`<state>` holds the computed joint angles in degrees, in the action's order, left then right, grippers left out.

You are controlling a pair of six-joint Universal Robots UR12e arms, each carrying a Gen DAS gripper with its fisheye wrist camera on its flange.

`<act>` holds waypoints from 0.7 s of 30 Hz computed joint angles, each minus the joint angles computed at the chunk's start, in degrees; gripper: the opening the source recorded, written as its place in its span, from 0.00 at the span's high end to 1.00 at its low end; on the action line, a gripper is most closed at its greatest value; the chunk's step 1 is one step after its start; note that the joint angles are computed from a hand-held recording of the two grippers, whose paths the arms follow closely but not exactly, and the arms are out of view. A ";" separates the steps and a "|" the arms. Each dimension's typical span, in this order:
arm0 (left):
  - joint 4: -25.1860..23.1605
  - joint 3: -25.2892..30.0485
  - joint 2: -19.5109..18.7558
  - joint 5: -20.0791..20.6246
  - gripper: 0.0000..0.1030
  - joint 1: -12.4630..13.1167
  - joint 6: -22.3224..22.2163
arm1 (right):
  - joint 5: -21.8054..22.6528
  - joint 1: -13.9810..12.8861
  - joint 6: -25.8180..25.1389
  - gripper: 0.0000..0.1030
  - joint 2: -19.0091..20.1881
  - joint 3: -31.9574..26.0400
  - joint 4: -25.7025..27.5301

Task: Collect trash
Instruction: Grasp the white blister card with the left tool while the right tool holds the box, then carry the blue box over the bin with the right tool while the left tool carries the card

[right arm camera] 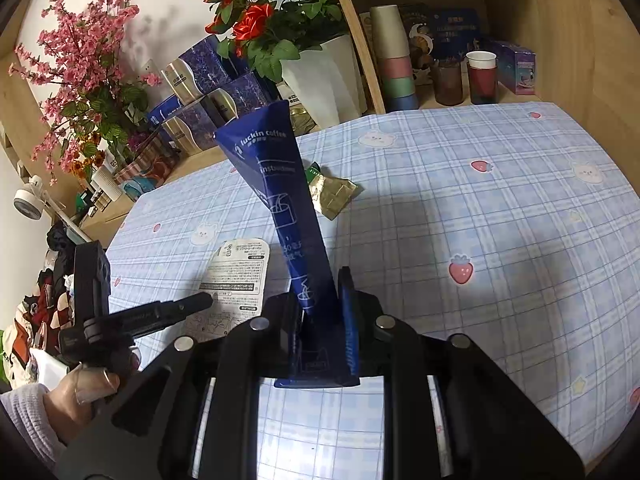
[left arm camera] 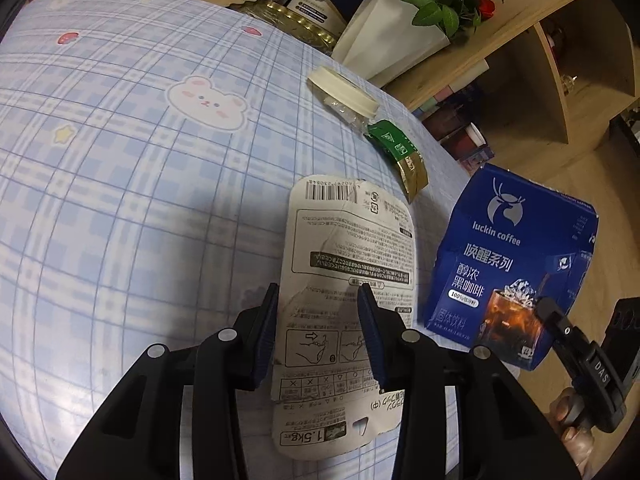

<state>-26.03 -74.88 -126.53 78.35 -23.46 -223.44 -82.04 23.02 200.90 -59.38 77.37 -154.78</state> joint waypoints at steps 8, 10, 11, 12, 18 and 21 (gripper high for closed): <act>1.33 0.32 0.03 -1.66 0.87 -0.57 0.65 | -0.47 0.03 0.49 0.80 -0.18 0.30 0.29; 0.64 0.80 0.51 -0.57 0.92 -1.13 3.02 | -0.70 0.06 0.74 0.80 -0.30 0.38 0.62; 0.11 1.01 0.74 -0.03 0.92 -1.34 3.75 | -0.67 0.04 0.92 0.80 -0.36 0.45 0.67; -0.16 1.18 0.96 0.54 0.93 -1.52 4.36 | -0.57 0.01 1.37 0.80 -0.45 0.64 0.57; 1.90 0.54 3.43 4.81 0.94 -2.43 8.51 | -1.76 0.49 2.51 0.80 -1.28 2.02 -1.55; 2.62 -0.11 4.70 6.72 0.94 -2.75 10.55 | -2.39 0.67 3.04 0.80 -1.85 2.75 -2.61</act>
<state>-23.41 -74.98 -121.83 85.07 -26.21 -212.89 -84.42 23.69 203.94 -61.24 80.13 -157.38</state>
